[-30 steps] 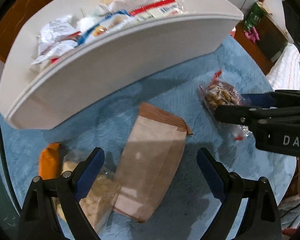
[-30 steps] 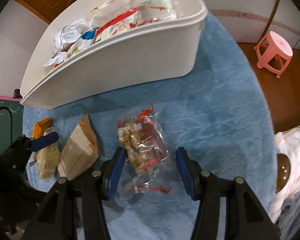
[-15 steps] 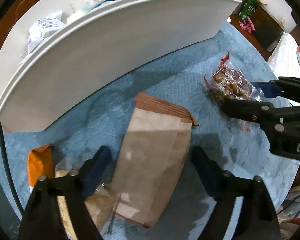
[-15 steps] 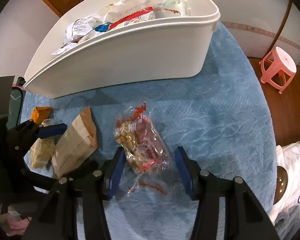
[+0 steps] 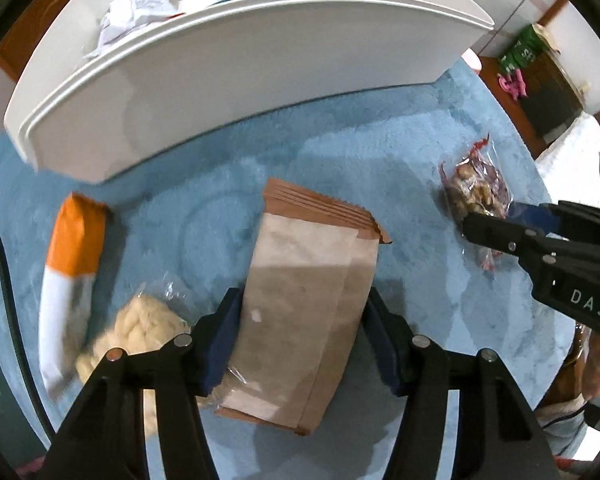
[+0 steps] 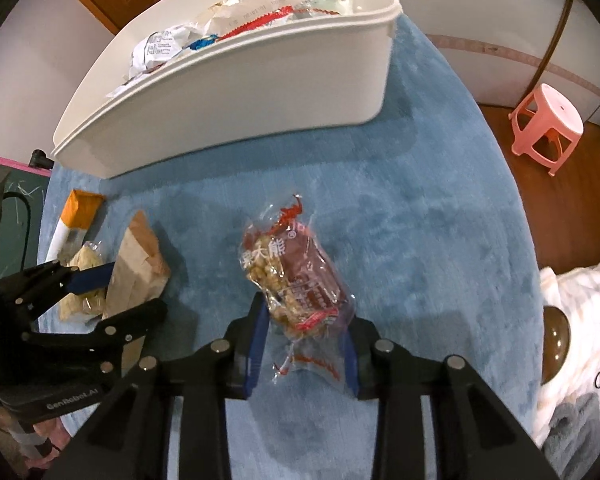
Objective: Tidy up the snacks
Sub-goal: 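Grasp the brown paper bag with the left tool while the right tool grasps the clear nut bag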
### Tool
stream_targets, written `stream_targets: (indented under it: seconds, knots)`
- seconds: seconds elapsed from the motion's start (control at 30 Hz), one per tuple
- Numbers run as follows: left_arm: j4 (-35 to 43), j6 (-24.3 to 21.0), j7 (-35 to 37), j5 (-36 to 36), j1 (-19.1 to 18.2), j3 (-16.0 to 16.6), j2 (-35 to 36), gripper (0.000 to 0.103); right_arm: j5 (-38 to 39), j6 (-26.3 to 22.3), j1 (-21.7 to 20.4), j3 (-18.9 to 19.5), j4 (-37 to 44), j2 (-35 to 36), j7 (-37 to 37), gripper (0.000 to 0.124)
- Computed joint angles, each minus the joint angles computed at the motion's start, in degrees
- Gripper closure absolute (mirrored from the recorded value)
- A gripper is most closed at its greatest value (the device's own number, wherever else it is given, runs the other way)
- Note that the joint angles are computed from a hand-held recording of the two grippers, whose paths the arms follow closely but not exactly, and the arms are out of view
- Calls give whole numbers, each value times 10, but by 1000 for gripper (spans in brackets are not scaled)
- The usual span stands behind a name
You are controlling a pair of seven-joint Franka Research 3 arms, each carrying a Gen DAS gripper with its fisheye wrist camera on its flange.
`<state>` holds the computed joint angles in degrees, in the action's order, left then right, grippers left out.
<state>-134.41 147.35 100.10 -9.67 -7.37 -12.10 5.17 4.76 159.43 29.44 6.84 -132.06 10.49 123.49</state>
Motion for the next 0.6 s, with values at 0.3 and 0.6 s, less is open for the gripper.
stream_targets:
  seconds: [0.3, 0.6]
  knots:
    - [-78, -8, 17, -73, -17, 11, -91, 45, 12, -7, 4, 20, -70, -62, 7, 91]
    - [-110, -9, 4, -105, -71, 34, -191, 45, 19, -7, 2, 37, -86, -113, -2, 91]
